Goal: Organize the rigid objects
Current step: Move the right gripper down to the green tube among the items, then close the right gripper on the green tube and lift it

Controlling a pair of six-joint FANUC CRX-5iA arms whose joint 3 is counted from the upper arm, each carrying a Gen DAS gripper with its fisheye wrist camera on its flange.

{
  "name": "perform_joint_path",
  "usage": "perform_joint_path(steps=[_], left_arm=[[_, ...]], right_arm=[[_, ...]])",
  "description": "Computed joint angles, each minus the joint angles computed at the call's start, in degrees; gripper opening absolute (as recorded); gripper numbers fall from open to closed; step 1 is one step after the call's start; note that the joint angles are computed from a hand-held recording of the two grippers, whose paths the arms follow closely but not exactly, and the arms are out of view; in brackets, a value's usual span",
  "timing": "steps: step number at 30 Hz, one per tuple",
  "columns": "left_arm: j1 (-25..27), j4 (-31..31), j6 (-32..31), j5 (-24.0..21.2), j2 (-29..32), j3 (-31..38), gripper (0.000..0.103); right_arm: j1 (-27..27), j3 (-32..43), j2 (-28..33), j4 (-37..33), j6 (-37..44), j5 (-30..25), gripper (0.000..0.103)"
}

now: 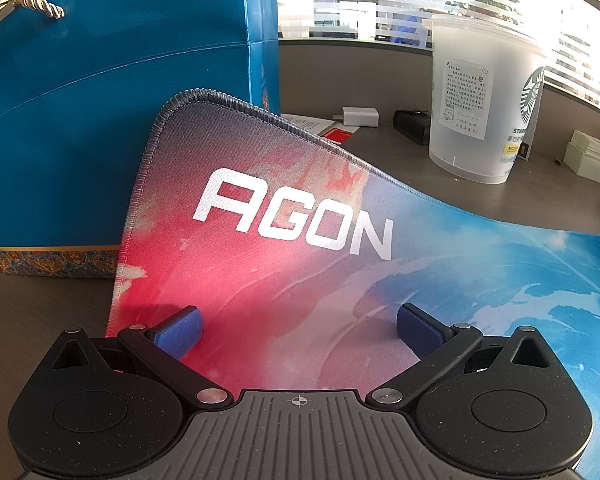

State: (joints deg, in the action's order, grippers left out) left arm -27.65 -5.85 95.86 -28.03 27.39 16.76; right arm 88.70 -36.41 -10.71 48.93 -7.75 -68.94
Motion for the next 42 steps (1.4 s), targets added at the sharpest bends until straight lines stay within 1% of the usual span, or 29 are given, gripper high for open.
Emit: perform_joint_path(steps=[1, 2, 3, 4, 6, 10, 13, 15, 18, 23, 27, 35, 40, 42], left_arm=[[0.0, 0.0, 0.0, 0.0, 0.0, 0.0, 0.103], [0.0, 0.0, 0.0, 0.0, 0.0, 0.0, 0.103], [0.0, 0.0, 0.0, 0.0, 0.0, 0.0, 0.103], [0.01, 0.03, -0.03, -0.01, 0.0, 0.0, 0.103], [0.0, 0.03, -0.04, 0.0, 0.0, 0.0, 0.103], [0.0, 0.03, -0.04, 0.0, 0.0, 0.0, 0.103], [0.0, 0.03, -0.04, 0.0, 0.0, 0.0, 0.103], [0.02, 0.08, -0.12, 0.03, -0.01, -0.03, 0.103], [0.01, 0.09, -0.12, 0.03, 0.0, -0.02, 0.103], [0.03, 0.15, -0.2, 0.07, -0.01, -0.07, 0.103], [0.03, 0.18, -0.22, 0.07, 0.0, -0.06, 0.103], [0.04, 0.24, -0.3, 0.1, -0.02, -0.1, 0.103], [0.04, 0.26, -0.32, 0.11, -0.02, -0.11, 0.103], [0.04, 0.26, -0.32, 0.11, -0.02, -0.11, 0.103]], right_arm=[[-0.65, -0.89, -1.23, -0.56, -0.68, 1.67, 0.09], [-1.4, -1.87, -2.6, -1.19, -1.49, 3.79, 0.083], [-1.9, -2.96, -3.86, -1.19, -2.68, 5.29, 0.079], [-2.01, -3.84, -4.7, -0.41, -3.54, 5.94, 0.079], [-2.38, -4.21, -5.55, -0.65, -2.58, 6.64, 0.076], [-2.15, -2.93, -4.83, -2.16, 0.28, 5.41, 0.071], [-1.54, -1.89, -4.53, -3.22, 1.55, 5.02, 0.06], [-0.96, -1.02, -4.23, -4.01, 3.13, 5.29, 0.05], [-0.27, 1.1, -2.24, -4.75, 4.06, 4.72, 0.043], [-0.68, 4.14, 1.01, -5.15, 4.85, 5.2, 0.038], [-1.4, 6.15, 3.26, -5.26, 5.46, 4.78, 0.037], [-1.68, 8.78, 6.7, -4.23, 6.81, 2.88, 0.032], [-2.52, 8.44, 6.97, -1.53, 6.12, 4.17, 0.031], [-2.94, 7.71, 6.79, 0.6, 4.57, 4.69, 0.031]])
